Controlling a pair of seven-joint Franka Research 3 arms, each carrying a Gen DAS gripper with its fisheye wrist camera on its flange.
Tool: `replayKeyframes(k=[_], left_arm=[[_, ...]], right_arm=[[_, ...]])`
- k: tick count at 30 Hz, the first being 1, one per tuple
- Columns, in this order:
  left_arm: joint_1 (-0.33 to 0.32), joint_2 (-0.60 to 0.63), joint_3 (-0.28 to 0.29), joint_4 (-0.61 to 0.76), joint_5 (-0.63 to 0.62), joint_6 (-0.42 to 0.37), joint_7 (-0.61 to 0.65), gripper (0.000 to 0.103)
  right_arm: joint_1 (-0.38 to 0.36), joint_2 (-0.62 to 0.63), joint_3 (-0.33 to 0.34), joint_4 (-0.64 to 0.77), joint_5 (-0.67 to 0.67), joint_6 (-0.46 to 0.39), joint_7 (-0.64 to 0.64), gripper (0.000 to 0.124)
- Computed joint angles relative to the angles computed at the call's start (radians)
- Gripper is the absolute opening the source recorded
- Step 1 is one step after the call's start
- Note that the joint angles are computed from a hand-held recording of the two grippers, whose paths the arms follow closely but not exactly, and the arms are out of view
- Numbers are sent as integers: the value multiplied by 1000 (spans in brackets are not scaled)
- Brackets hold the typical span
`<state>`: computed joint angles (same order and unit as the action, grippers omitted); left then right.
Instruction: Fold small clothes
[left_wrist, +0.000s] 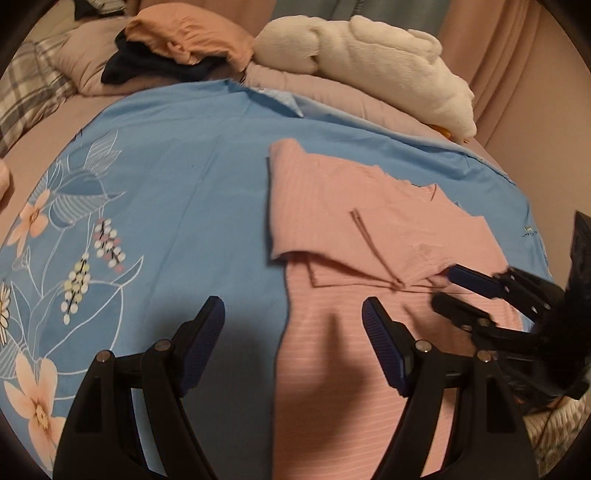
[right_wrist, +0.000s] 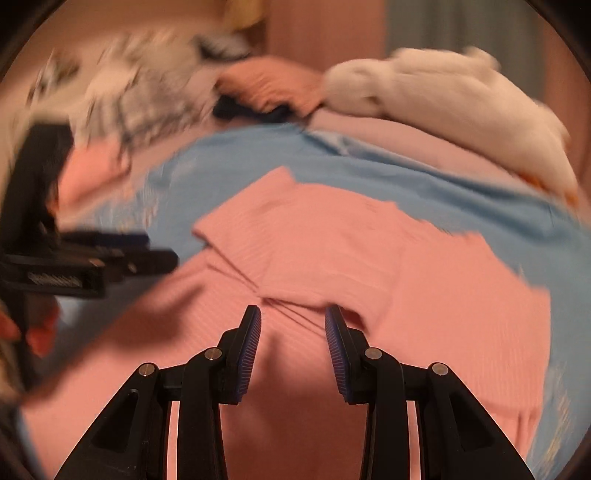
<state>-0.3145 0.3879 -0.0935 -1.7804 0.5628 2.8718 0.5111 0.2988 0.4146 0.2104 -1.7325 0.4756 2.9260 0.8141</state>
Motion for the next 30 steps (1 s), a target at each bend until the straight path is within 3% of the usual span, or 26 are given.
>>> replayKeyframes(k=[1,4,8,12,15,20,22,25,27,30], left_arm=[[6,2,-2,-4,-6,11,2,77],[9,6,-4,-14,-19,39,1,77],[41,11,-32,-31,-72,68,54,77],[45,18,-39,-32,-115,71,83,77],[45,18,-38,-34,-133,78,95,77],[35,32,-34,-6,-142,66,123,77],[29,41,-31,12,-139,57,133,77],[18,60,-27,52,-132,21,151,77],[13,69,-25,71,-127,7,159,77],[21,76,-35,73,-138,7,178,77]], right_arm=[[56,25,-58,30,-80,-5,37,36],[105,87,-112,117,-193,-50,82,36],[109,140,-120,206,-257,-118,99,36],[92,164,-101,244,-270,-183,107,17],[-64,153,55,250,-17,-238,13,14],[-250,122,182,224,407,-314,-113,13],[-326,85,221,171,609,-307,-175,13],[-401,35,238,93,875,-263,-248,13],[-394,15,202,60,940,-198,-235,13],[-349,6,127,24,877,-172,-130,13]])
